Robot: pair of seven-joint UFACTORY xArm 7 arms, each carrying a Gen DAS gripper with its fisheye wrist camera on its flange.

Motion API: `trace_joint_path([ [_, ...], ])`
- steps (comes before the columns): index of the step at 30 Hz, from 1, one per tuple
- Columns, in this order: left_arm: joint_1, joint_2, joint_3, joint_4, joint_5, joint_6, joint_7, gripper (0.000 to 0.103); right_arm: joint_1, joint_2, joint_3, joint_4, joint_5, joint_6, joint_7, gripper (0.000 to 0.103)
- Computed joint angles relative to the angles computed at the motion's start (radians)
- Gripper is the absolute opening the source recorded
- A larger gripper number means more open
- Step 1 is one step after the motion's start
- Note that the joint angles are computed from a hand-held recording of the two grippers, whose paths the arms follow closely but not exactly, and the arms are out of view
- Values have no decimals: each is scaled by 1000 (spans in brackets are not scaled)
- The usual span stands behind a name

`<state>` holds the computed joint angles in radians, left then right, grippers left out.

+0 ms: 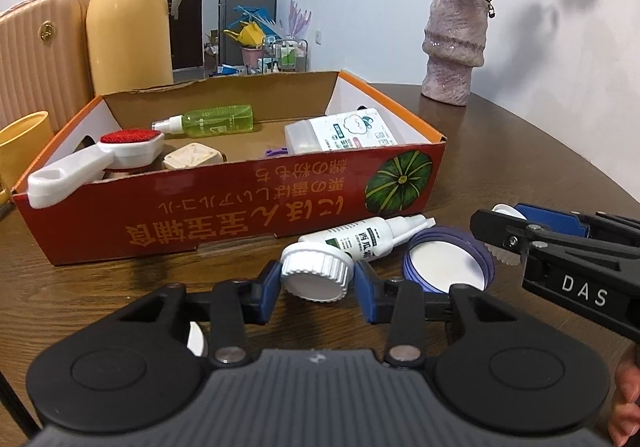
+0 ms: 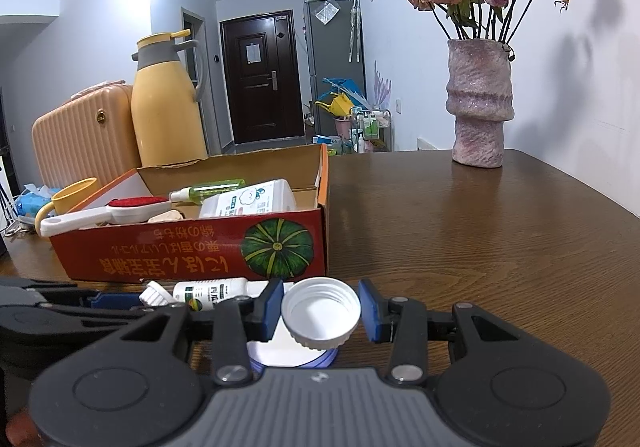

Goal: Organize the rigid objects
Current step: 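Carry the held white caps over the cardboard box with both tools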

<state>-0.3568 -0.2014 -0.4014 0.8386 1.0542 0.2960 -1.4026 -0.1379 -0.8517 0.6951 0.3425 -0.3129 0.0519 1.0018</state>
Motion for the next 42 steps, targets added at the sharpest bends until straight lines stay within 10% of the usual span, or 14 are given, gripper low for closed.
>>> trace_joint_path([
  [24, 157, -191, -105, -74, 92, -64, -161, 40, -59, -68, 73, -18, 32, -99, 12, 40],
  [42, 385, -318, -204, -97, -84, -167, -59, 40, -183, -26, 156, 104, 66, -162, -60, 40],
])
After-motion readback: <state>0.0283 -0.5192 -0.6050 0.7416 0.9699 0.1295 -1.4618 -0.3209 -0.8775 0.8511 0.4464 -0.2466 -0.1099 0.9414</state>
